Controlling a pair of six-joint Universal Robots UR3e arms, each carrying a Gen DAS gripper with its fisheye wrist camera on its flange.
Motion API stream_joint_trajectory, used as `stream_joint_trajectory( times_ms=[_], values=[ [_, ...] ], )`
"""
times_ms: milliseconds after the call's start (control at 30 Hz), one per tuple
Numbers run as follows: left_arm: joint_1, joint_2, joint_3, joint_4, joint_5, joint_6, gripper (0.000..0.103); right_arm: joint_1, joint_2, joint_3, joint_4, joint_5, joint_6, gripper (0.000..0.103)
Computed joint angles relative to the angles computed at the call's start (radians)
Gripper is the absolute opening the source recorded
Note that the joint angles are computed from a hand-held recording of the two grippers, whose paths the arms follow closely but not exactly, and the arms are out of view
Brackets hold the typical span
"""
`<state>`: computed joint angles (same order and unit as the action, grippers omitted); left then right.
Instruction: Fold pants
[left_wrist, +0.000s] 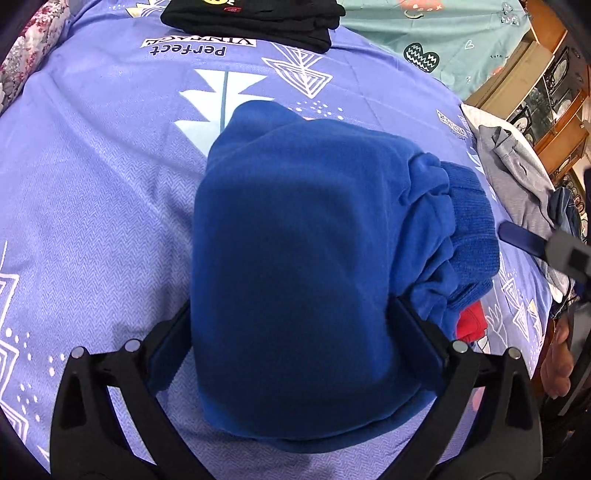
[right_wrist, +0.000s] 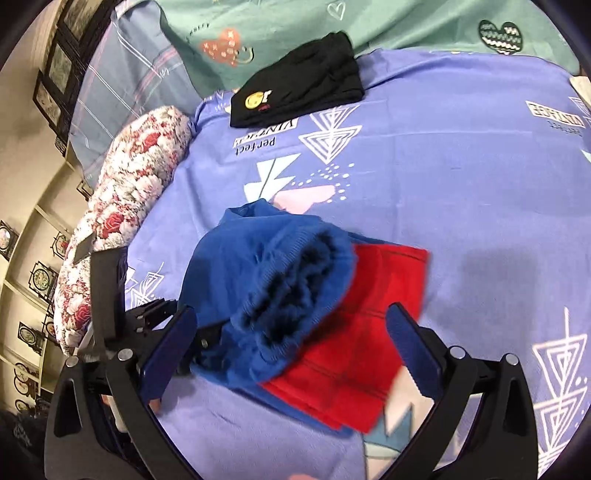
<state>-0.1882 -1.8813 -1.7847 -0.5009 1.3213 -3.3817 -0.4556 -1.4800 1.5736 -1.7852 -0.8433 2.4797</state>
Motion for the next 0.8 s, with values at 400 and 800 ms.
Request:
stream_joint_trajectory(
  times_ms=[400,800],
  values=[
    [0.004,0.006,-0.049,0.078,-0.016,-0.002,0.101,0.194,0.250,-0.151,-0.090,-0.129,0.192,0.055],
    [-0.003,0.009,-0.077,0.129,-0.010,-0.038,0.101,0.188,0.221,-0.082,-0.145,-0.105,0.166,0.034]
  ],
)
